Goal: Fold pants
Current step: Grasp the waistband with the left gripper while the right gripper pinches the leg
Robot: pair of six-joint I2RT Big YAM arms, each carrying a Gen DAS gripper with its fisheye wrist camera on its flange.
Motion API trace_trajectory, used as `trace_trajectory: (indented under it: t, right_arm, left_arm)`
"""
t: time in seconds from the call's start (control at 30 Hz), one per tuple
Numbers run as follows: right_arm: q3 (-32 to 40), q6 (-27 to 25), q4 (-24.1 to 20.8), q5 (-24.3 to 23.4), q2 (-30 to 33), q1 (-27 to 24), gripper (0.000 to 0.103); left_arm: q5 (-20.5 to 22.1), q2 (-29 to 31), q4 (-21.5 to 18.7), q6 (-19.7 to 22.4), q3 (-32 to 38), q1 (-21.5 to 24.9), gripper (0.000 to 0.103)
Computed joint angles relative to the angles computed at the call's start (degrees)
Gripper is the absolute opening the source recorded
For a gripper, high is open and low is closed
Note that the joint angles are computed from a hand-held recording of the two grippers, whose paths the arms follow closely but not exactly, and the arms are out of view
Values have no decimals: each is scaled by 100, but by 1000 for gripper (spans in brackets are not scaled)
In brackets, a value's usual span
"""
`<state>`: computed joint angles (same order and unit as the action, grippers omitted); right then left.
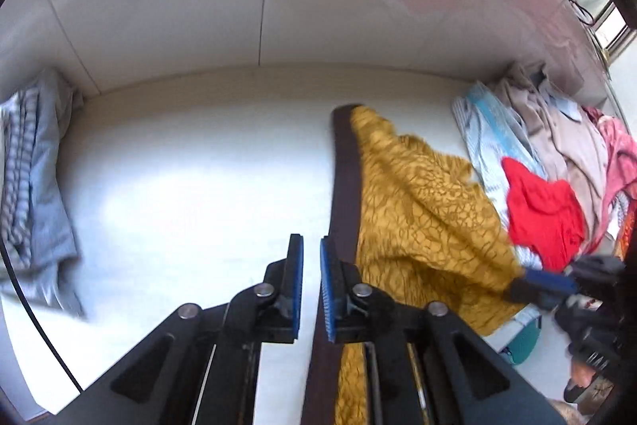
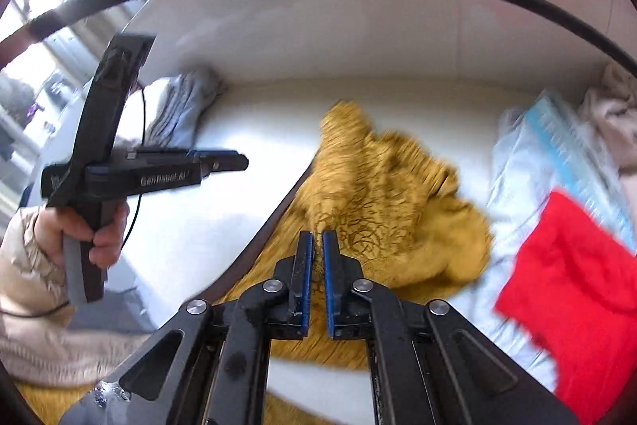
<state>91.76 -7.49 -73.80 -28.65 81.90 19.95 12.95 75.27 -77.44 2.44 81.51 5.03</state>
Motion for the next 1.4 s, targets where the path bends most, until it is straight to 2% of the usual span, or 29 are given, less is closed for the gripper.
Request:
trace_trajectory:
  t: [0.1, 0.2, 0.23, 0.37, 0.47, 0.53, 0.67, 0.77, 0.9, 1.0, 1.1, 1.13, 1.17, 1.2, 1.3, 1.4]
  right_arm:
    - [-336, -360, -289, 58, -204, 148, 7]
    - [-628, -605, -527, 487, -279, 408, 7]
    - [-727, -643, -589, 696, -303, 491, 7]
    - [-949, -511, -583, 1115, -432, 536, 12]
    - [-1071, -332, -420, 1140, -646, 343, 24]
    - [-1011, -150, -321, 1080, -685, 123, 27]
    - [-871, 194, 8, 1394, -656, -176, 28]
    - [-767, 334, 317, 1573, -469, -328, 28]
    - [-350, 422, 547, 1741, 139, -326, 28]
    - [21, 409, 547, 1816, 526, -209, 28]
    - [261, 181, 512, 1849, 872, -191, 28]
    - [314, 121, 475, 1863, 945, -182, 28]
    - [380, 49, 433, 1874, 1033, -169, 28]
    - [425, -23, 393, 1881, 1092, -146, 28]
    - [575, -309, 354, 1854, 1263, -76, 28]
    - [702, -468, 357, 2022, 1421, 64, 28]
  left_arm:
    - [-83, -109, -7, 73, -155, -65, 9]
    - [-26, -89, -62, 75, -171, -121, 9]
    - [3, -64, -32, 75, -165, -161, 13]
    - [43, 28, 163, 68, -114, -390, 44]
    - [283, 248, 336, 108, 69, -562, 53]
    - [314, 391, 418, 122, 192, -662, 54]
    - [553, 780, 534, 96, 469, -791, 59]
    - [536, 1118, 518, -79, 710, -863, 60]
    - [695, 1396, 373, -117, 923, -895, 60]
    - [899, 1464, 241, -159, 945, -886, 60]
    - [821, 1461, 183, -156, 887, -923, 59]
    - [775, 1443, 204, -151, 853, -928, 47]
    - [719, 1425, 222, -159, 827, -937, 25]
    - [737, 1412, 209, -165, 792, -931, 16]
    - [909, 1253, 290, -226, 649, -798, 10]
    - [1028, 982, 385, -294, 483, -622, 8]
